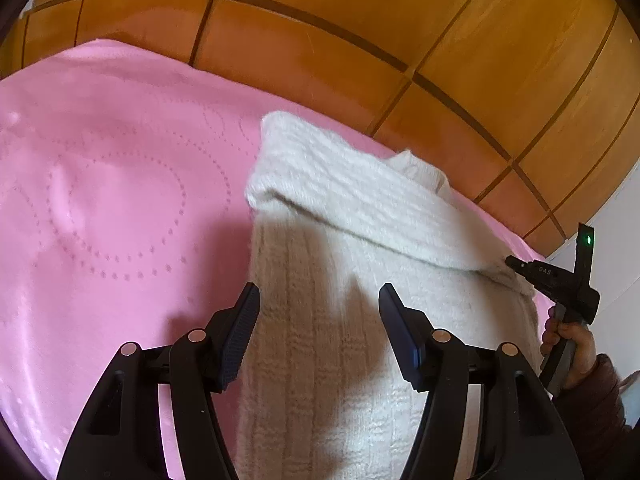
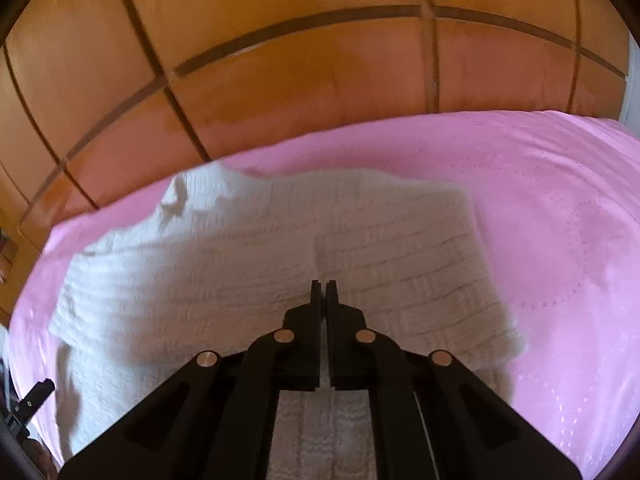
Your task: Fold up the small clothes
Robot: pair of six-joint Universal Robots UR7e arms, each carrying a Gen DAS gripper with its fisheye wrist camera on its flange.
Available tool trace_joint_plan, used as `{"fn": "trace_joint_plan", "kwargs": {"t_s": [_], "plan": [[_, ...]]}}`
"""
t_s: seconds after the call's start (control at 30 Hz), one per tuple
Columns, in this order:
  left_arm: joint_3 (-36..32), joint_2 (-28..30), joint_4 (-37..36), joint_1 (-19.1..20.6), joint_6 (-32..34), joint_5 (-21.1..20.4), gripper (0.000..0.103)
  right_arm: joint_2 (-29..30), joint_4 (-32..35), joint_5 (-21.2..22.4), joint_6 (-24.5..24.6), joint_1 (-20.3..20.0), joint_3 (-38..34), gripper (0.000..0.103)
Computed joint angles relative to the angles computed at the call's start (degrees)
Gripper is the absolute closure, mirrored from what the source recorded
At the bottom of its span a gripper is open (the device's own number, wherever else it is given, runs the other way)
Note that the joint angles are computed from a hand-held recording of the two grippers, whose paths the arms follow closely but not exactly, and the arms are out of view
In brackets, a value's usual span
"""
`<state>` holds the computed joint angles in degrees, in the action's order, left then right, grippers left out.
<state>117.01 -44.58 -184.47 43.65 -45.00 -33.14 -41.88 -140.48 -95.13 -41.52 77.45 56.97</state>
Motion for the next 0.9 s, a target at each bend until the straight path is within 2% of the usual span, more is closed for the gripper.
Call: {"fn": "trace_joint_plan", "kwargs": {"t_s": [0.03, 0.13, 0.17, 0.2, 0.27, 0.3, 0.33, 0.4, 0.43, 0.47, 0.53, 0.6, 0.67, 0.7, 0.73, 0.8, 0.83, 0.9], "plan": [[0.07, -0.3, 0.05, -0.08, 0.24, 0.51, 0.042, 0.15, 1.27, -0.16, -0.48, 0.03, -0.52, 0.101], [0.1, -1.35, 1.64, 0.01, 0.04, 1.71, 0.042, -0.05, -1.12, -2.4, -2.47, 0.22, 0.88, 0.103], [0.11, -1.75, 2.02, 0.13, 0.37, 1.92, 0.042, -0.42, -0.07, -1.44, -2.06, -0.04, 0.8, 0.101], [-0.11, -2.09, 2.77, 0.3, 0.42, 2.17, 0.042, -0.74, 2.01, -0.18, -1.11, -0.35, 0.28, 0.098], [-0.33, -2.88, 3.47, 0.75, 0.68, 2.7, 0.042, -1.33, 3.57, 1.98, 0.99, -0.92, -0.07, 0.078], [-0.37, -3.42, 3.26, 1.22, 1.22, 2.59, 0.042, -1.58, 4.24, 3.09, 1.53, -1.12, -0.12, 0.062], [-0.54, -3.86, 3.51, 1.61, 1.33, 2.56, 0.042, -1.59, 4.78, 4.14, 2.33, -1.26, -0.33, 0.055], [-1.08, -4.95, 4.56, 2.7, 1.29, 2.59, 0.039, -1.2, 8.03, 6.13, 4.19, -1.68, -2.15, 0.054], [-1.37, -5.41, 4.46, 3.35, 1.23, 2.64, 0.033, -0.85, 9.19, 6.7, 5.05, -1.72, -3.01, 0.054], [-1.72, -5.77, 4.04, 4.05, 1.26, 2.33, 0.033, -0.39, 10.49, 7.49, 5.88, -1.84, -4.0, 0.054], [-2.76, -6.2, 3.95, 5.27, 1.8, 1.78, 0.033, 0.53, 13.32, 7.75, 6.47, -1.74, -5.72, 0.054], [-4.09, -6.18, 5.8, 6.04, 1.52, 3.16, 0.033, 0.94, 13.14, 6.61, 5.51, -1.26, -5.48, 0.055], [-5.05, -6.36, 7.2, 7.07, 1.83, 2.75, 0.033, 1.15, 13.02, 5.76, 3.9, -0.59, -4.98, 0.059], [-5.94, -6.24, 8.26, 7.94, 1.69, 2.17, 0.033, 1.22, 13.29, 5.32, 3.02, -0.42, -4.88, 0.07], [-6.75, -6.17, 9.19, 8.83, 1.42, 1.11, 0.033, 1.31, 13.6, 4.09, 1.79, -0.05, -4.72, 0.092], [-8.05, -5.67, 8.24, 10.36, 2.94, -1.77, 0.033, 0.46, 10.49, 2.12, -1.53, 0.59, -2.14, 0.1], [-8.7, -5.37, 8.31, 10.86, 3.25, -2.33, 0.033, -0.28, 8.25, 1.83, -3.26, 0.84, -0.45, 0.1], [-10.07, -4.79, 8.99, 11.62, 3.48, -2.8, 0.033, -2.42, 4.72, 4.31, -5.34, 0.87, 2.69, 0.1]]}}
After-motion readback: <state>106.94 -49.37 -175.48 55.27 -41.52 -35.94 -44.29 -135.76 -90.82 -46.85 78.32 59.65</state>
